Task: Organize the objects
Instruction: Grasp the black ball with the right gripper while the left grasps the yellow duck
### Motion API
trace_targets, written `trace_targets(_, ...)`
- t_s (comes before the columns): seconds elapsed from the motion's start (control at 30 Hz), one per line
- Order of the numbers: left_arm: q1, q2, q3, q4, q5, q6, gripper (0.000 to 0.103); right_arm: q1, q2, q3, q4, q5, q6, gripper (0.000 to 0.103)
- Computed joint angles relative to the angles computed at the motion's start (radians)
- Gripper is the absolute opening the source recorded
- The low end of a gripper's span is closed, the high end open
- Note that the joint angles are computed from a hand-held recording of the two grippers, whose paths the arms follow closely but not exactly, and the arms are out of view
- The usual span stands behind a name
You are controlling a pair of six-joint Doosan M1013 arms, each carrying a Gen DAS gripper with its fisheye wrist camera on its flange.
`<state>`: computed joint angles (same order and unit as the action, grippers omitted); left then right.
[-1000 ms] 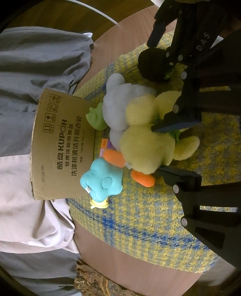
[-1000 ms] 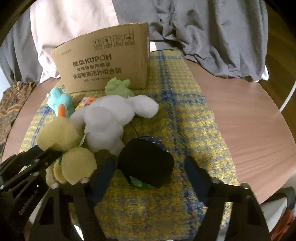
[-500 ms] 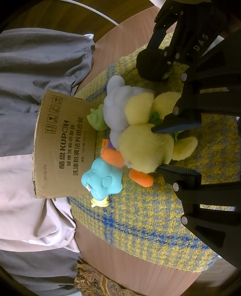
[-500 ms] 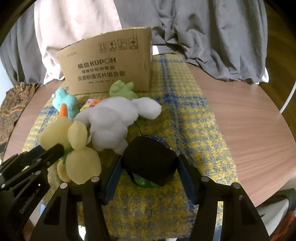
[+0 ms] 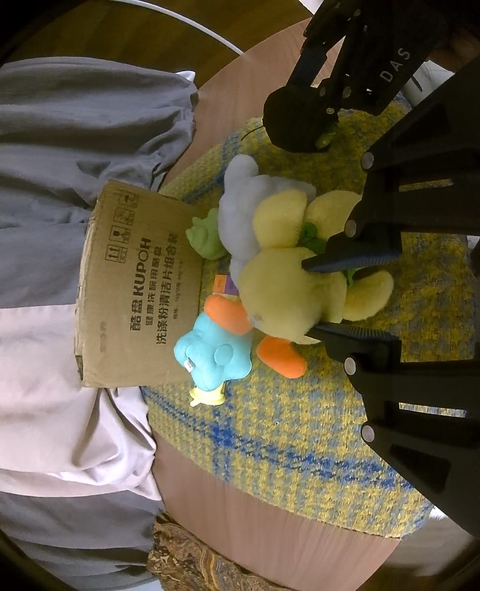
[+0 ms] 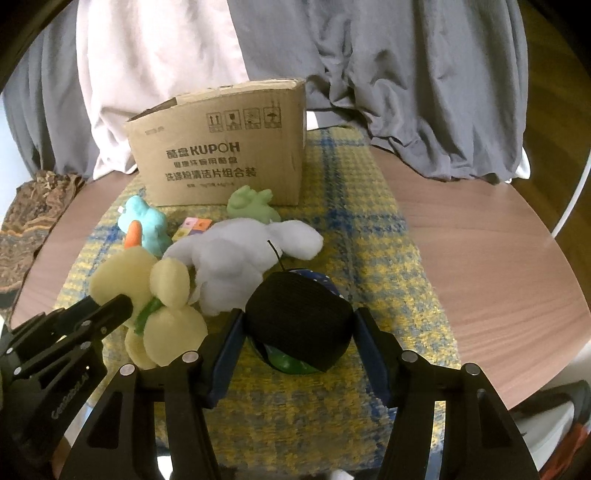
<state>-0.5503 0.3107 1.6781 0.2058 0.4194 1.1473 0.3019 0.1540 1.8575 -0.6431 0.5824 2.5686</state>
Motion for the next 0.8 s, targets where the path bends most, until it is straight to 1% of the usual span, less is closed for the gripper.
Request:
trace_targets(0.13,0.001,-0.003,0.003,0.000,-0.003,0.000,0.025,0.005,-0.003,0.000,-0.014,-0.001,0.014,0.059)
trace_targets(0.27,0.003,-0.005,0.003,-0.005,-0.006,0.006,0.019,0.007,-0.003,0.000,-0.016,-0.002,0.015,0.059)
trace_targets(0.33,0.004,-0.006,0.003,0.003,-0.010,0.000,0.012,0.008,-0.003,0.000,-0.015,-0.004,0.013,0.059)
trace_targets(0.37,0.003,-0.005,0.003,0.015,-0.009,-0.009,0.005,0.008,-0.002,0.000,-0.015,-0.004,0.014,0.059)
trace_targets(0.4,0.003,-0.004,0.002,0.018,-0.007,-0.011,0.002,0.008,-0.002,-0.001,-0.014,-0.004,0.014,0.059)
trace_targets(0.53,0.005,0.001,-0.002,0.029,0.001,-0.023,0.001,0.009,0.001,-0.001,-0.007,-0.006,0.012,0.059)
trace_targets(0.8,0.007,0.000,-0.001,0.007,0.005,-0.012,0.002,0.008,-0.001,0.001,-0.008,-0.011,0.015,0.059)
